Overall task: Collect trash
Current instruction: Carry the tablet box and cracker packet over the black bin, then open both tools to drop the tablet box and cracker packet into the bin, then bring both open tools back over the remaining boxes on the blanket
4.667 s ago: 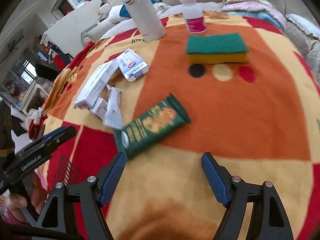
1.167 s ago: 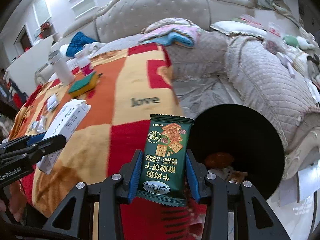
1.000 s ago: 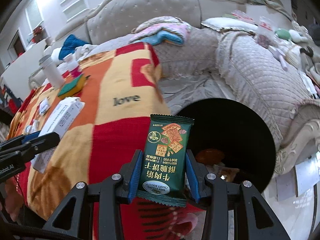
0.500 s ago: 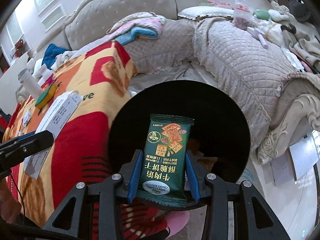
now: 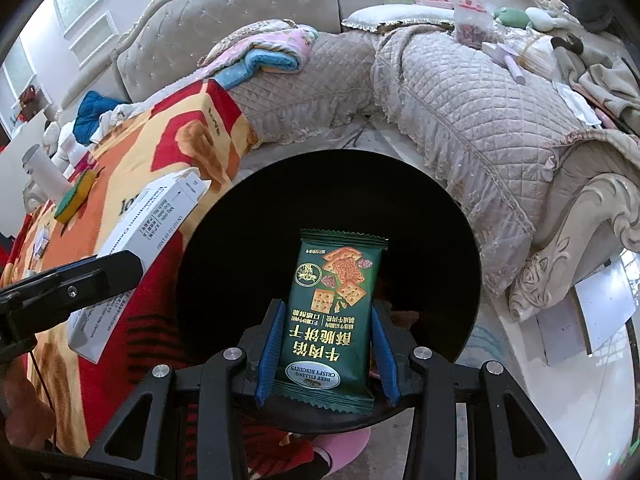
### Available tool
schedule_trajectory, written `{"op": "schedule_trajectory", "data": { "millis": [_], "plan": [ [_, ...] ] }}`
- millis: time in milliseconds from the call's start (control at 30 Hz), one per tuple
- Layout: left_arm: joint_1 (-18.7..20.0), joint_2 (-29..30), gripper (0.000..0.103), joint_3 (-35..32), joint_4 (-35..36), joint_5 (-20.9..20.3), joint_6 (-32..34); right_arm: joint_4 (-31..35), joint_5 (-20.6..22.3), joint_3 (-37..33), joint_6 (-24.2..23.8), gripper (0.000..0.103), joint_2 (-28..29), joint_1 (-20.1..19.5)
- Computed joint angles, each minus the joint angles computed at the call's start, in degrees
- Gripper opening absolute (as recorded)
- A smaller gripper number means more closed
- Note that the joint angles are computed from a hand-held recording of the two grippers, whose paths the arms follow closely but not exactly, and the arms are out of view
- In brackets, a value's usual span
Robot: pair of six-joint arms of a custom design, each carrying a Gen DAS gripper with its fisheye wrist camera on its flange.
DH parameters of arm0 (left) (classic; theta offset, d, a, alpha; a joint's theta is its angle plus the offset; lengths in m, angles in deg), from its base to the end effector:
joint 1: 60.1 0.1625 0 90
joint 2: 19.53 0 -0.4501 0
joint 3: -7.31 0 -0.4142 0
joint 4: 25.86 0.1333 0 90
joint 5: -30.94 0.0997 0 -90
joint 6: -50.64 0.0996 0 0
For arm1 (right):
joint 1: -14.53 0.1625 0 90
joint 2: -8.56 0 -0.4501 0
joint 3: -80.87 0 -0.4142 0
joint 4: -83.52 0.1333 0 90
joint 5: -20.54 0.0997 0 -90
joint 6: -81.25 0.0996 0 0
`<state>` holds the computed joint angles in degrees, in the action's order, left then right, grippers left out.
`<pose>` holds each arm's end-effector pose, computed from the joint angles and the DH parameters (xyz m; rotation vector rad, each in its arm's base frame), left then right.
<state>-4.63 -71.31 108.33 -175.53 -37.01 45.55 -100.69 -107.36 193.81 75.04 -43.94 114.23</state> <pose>-0.2356 -0.6435 0.1296 0.6657 2.7304 -0.4268 0.1730 -0.5841 0.1494 0.0844 -2.4112 0.7532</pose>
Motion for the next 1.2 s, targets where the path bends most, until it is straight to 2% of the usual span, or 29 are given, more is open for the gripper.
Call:
{"op": "schedule_trajectory", "data": {
  "millis": [267,333,433,500,567,767,933,1100,1200],
  "plan": [
    [0.3,0.7,0.04,-0.5,-0.6,-1.7,0.1,-0.9,-1.4,0.3,0.4,0.041,-0.2,0.0],
    [0.5,0.8,0.04,-0.5,-0.8,-2.4,-0.1,-0.9,-1.5,0.4,0.7,0.051,-0.4,0.1],
    [0.9,0.6,0.041,-0.6,-0.9,-4.0,0.0,-1.0,-1.4,0.7,1.1,0.051,-0.8,0.1],
    [0.9,0.5,0.045,-0.7,-0.4,-4.4,0.0,-1.0,-1.5,0.9,1.4,0.051,-0.9,0.2],
    [1.0,0.3,0.056,-0.5,-0.9,-4.5,0.0,-0.8,-1.6,0.9,1.7,0.051,-0.9,0.3],
    [1.2,-0.6,0.057,0.1,-1.1,-4.0,-0.7,-0.4,-2.0,1.4,2.1,0.051,-1.3,0.5],
    [0.3,-3.1,0.057,2.7,-2.2,0.6,-0.7,-0.5,-1.8,1.4,2.1,0.052,-1.3,1.0],
    [-0.4,-6.8,0.057,6.9,-3.8,7.6,0.0,0.1,-2.2,0.4,1.5,0.061,0.1,2.7],
    [-0.3,-9.5,0.057,9.6,-4.4,11.8,0.4,1.1,-2.5,-0.9,1.3,0.062,1.3,4.0]
  ]
}}
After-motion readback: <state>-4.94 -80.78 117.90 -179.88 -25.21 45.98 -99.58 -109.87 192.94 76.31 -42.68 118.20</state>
